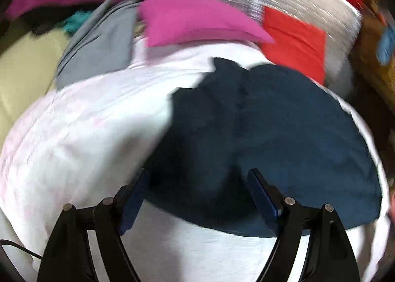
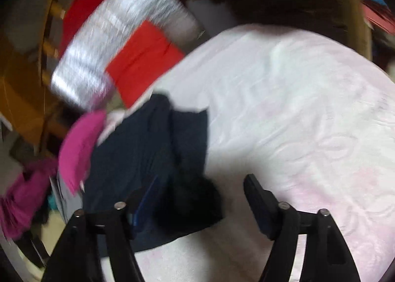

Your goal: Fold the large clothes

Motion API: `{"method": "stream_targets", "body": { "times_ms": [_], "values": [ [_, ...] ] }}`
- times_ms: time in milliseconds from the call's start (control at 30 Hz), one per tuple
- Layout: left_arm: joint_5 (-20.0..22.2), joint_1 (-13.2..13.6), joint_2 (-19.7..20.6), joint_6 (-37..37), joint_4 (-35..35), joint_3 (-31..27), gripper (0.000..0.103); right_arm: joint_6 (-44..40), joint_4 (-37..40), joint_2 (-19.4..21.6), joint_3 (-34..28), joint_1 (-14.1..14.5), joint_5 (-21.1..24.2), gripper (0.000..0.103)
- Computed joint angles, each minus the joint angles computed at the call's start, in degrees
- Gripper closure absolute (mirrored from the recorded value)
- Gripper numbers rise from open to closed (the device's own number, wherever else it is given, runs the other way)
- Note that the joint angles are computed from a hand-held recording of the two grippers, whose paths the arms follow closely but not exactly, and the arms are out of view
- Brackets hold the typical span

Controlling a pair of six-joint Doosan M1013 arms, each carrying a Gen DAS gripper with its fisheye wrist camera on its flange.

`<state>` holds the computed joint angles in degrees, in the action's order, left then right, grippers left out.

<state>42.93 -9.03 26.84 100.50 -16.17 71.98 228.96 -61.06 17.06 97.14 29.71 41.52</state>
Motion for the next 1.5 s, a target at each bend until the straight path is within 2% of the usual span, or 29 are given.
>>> {"method": "stream_targets", "body": {
  "times_ms": [67, 133, 167, 267, 333, 400, 433, 467, 533, 567, 600, 633, 700, 800, 867, 933, 967, 1000, 1033, 1067, 1100, 1133, 1167, 1200, 1267, 1333, 1367, 1400, 1500],
  "values": [
    [1.1, 1.3, 0.9, -3.6, -0.4, -1.1, 0.018, 4.5, -0.5, -1.0, 1.9, -0.4, -1.7, 0.022],
    [5.5, 2.4, 2.6, -5.5, -2.8, -3.5, 0.018, 11.0, -2.7, -1.1, 3.9, -1.8, -9.1, 0.022],
    [7.7, 2.9, 3.5, -5.8, -5.2, -4.5, 0.018, 11.7, -2.6, -0.9, 4.0, -2.4, -11.6, 0.022],
    [13.7, 4.1, 6.0, -6.2, -12.0, -7.0, 0.018, 9.5, -0.7, 0.7, 3.0, -3.8, -17.5, 0.022],
    [14.2, 4.3, 6.3, -5.7, -15.3, -6.7, 0.018, 6.9, 1.9, 2.1, 1.6, -4.3, -19.3, 0.021],
    [12.8, 4.1, 6.2, -5.5, -16.0, -6.3, 0.019, 5.7, 0.4, 3.3, -0.2, -3.9, -16.9, 0.022],
    [12.3, 4.3, 6.2, -4.9, -17.2, -6.3, 0.019, 6.0, -0.7, 3.8, -0.6, -4.1, -17.4, 0.027],
    [11.0, 4.4, 6.0, -4.5, -18.5, -5.8, 0.022, 4.5, 0.4, 4.2, -1.2, -4.3, -17.4, 0.039],
    [8.3, 4.1, 5.4, -3.9, -19.0, -5.0, 0.047, 1.4, 2.1, 4.9, -2.7, -3.7, -15.1, 0.051],
    [8.2, 4.0, 5.6, -3.6, -18.8, -5.5, 0.051, 1.4, 0.5, 4.9, -3.3, -3.1, -13.0, 0.059],
    [7.9, 3.9, 5.6, -2.4, -19.3, -5.5, 0.061, 0.5, -0.1, 5.0, -3.9, -2.9, -11.8, 0.063],
    [7.6, 3.9, 5.5, -1.6, -19.8, -5.3, 0.068, -1.4, -0.3, 4.9, -4.5, -2.4, -9.6, 0.065],
    [6.0, 3.9, 4.8, -0.3, -20.5, -4.6, 0.074, -6.4, 1.1, 5.3, -6.3, -1.5, -5.9, 0.069],
    [3.5, 4.1, 3.9, 2.2, -21.6, -3.6, 0.076, -6.3, -1.5, 4.7, -6.6, -0.4, -4.3, 0.07],
    [5.0, 3.9, 4.6, 0.7, -19.6, -4.7, 0.075, -6.9, -2.3, 4.3, -6.5, 0.2, -2.8, 0.07],
    [9.1, 3.5, 6.4, -5.0, -13.9, -7.2, 0.055, -13.5, 5.6, 4.9, -7.3, -0.9, -2.8, 0.07],
    [9.1, 3.4, 6.5, -6.8, -12.6, -7.3, 0.051, -16.8, 11.2, 5.4, -7.4, -1.9, -4.1, 0.07],
    [9.2, 3.4, 6.5, -8.2, -11.5, -7.4, 0.042, -18.1, 13.8, 5.3, -6.9, -2.5, -5.8, 0.069],
    [9.2, 3.3, 6.4, -8.9, -10.8, -7.4, 0.034, -17.9, 13.9, 5.0, -6.5, -2.6, -6.6, 0.066],
    [10.2, 3.4, 6.7, -10.0, -10.3, -8.0, 0.031, -15.7, 12.2, 4.6, -5.8, -2.7, -7.8, 0.065],
    [11.0, 3.5, 7.0, -10.6, -10.2, -8.5, 0.027, -13.9, 11.3, 4.2, -5.3, -2.8, -8.6, 0.053],
    [11.6, 3.8, 7.3, -11.1, -11.4, -8.7, 0.027, -11.0, 10.2, 3.8, -4.6, -2.9, -9.7, 0.045],
    [11.7, 3.9, 7.3, -11.2, -12.1, -8.6, 0.027, -7.5, 8.7, 3.3, -3.7, -3.0, -10.6, 0.03],
    [12.1, 4.1, 7.5, -11.5, -13.2, -8.7, 0.027, -4.9, 7.1, 2.8, -2.9, -3.0, -10.5, 0.024],
    [12.2, 4.6, 7.8, -10.4, -16.6, -8.5, 0.027, -3.6, 6.5, 3.1, -3.2, -3.0, -8.4, 0.024],
    [12.3, 4.8, 8.2, -8.6, -19.8, -8.6, 0.031, -3.5, 6.5, 3.1, -2.6, -3.8, -10.3, 0.024],
    [11.4, 4.8, 7.4, -7.9, -20.2, -7.3, 0.036, -3.6, 6.9, 3.5, -2.6, -4.4, -11.9, 0.024],
    [10.9, 4.8, 7.4, -6.9, -21.3, -7.1, 0.046, -4.0, 7.6, 4.1, -3.2, -4.8, -13.3, 0.024],
    [9.9, 4.7, 7.4, -6.0, -23.4, -6.9, 0.061, -2.7, 6.2, 5.0, -3.3, -5.7, -17.3, 0.024]
  ]
}}
